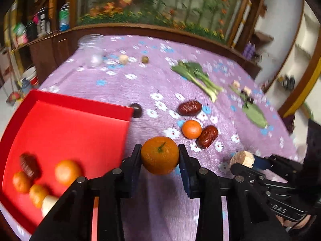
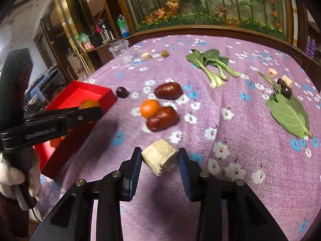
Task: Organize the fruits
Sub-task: 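Carry the orange and block over the red tray and open both tools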
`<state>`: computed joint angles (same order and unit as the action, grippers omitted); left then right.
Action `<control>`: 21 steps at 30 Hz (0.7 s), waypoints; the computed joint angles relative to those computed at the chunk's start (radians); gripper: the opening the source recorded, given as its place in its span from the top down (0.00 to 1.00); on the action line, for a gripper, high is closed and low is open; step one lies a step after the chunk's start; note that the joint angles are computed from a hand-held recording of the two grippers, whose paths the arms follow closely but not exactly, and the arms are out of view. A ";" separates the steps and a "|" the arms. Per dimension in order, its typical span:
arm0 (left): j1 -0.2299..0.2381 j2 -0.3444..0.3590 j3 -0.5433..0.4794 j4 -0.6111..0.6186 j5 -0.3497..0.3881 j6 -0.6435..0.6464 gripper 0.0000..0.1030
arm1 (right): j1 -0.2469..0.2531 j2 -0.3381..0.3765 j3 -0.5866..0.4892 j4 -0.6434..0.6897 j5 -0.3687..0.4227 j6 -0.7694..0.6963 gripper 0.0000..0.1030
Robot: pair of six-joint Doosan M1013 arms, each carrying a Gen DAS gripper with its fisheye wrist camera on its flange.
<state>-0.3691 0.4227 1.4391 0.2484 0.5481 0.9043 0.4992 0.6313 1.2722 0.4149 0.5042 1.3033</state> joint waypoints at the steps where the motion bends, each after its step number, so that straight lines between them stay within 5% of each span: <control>1: 0.000 -0.016 0.019 0.035 -0.011 -0.047 0.67 | 0.004 -0.005 0.003 0.007 -0.005 -0.009 0.61; 11: 0.033 -0.148 0.190 0.413 -0.008 -0.526 0.67 | 0.052 -0.033 0.001 0.044 -0.028 -0.085 0.61; 21: 0.085 -0.185 0.260 0.506 0.007 -0.674 0.66 | 0.110 0.022 -0.125 0.019 0.029 -0.120 0.61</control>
